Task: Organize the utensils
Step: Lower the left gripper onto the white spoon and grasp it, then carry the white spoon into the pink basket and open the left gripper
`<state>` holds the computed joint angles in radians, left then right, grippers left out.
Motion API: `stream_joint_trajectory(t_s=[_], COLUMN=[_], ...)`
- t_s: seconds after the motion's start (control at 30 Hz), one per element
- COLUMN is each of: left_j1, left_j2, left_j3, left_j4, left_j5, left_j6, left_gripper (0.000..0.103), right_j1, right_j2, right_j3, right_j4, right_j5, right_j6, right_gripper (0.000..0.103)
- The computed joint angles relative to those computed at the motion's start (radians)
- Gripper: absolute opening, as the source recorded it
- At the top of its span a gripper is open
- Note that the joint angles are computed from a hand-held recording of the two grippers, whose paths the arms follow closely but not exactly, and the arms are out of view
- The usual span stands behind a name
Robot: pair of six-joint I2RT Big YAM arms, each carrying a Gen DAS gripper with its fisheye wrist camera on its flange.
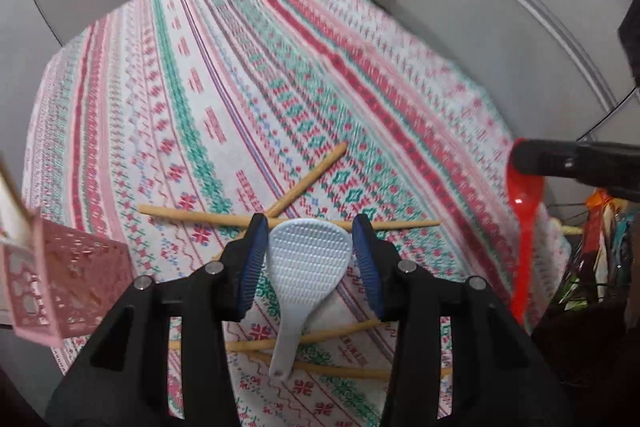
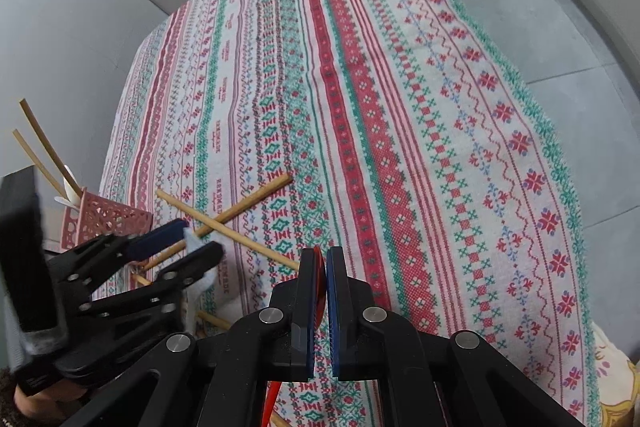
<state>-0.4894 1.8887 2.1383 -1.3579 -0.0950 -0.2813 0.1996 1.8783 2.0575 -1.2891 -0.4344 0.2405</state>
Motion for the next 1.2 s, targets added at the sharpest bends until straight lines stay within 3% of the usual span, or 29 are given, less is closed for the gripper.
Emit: stream_joint_trajectory(t_s=[0.17,0.7,0.93,1.2], left_j1=[-0.011,0.029,0.06,0.089], left_j2=[-0.077,-0.298,-0.377,-0.453], left_j3=[-0.051,-0.206,-0.241,-0.302], left_j4=[0.05,0.234,0.279,0.303], left_j5=[-0.046,-0.085,-0.112,-0.205], left_j6=[-0.013,-0.058,-0.08,-0.093], left_gripper=[0.045,0.045,0.045,0.045], right_j1=[0.014,0.099,0.144,0.179], right_j2=[-0.029,-0.074,-0.067,-0.044], right_j3=[-0.009,0.011,0.04,0.081], right_j4=[0.044,0.196,0.274,0.326], right_j5=[0.034,0.148,0.199,0.207], right_j6=[-0.002,0.008,0.035,0.074], right_gripper=[0.004,0.004,0.004,0.004])
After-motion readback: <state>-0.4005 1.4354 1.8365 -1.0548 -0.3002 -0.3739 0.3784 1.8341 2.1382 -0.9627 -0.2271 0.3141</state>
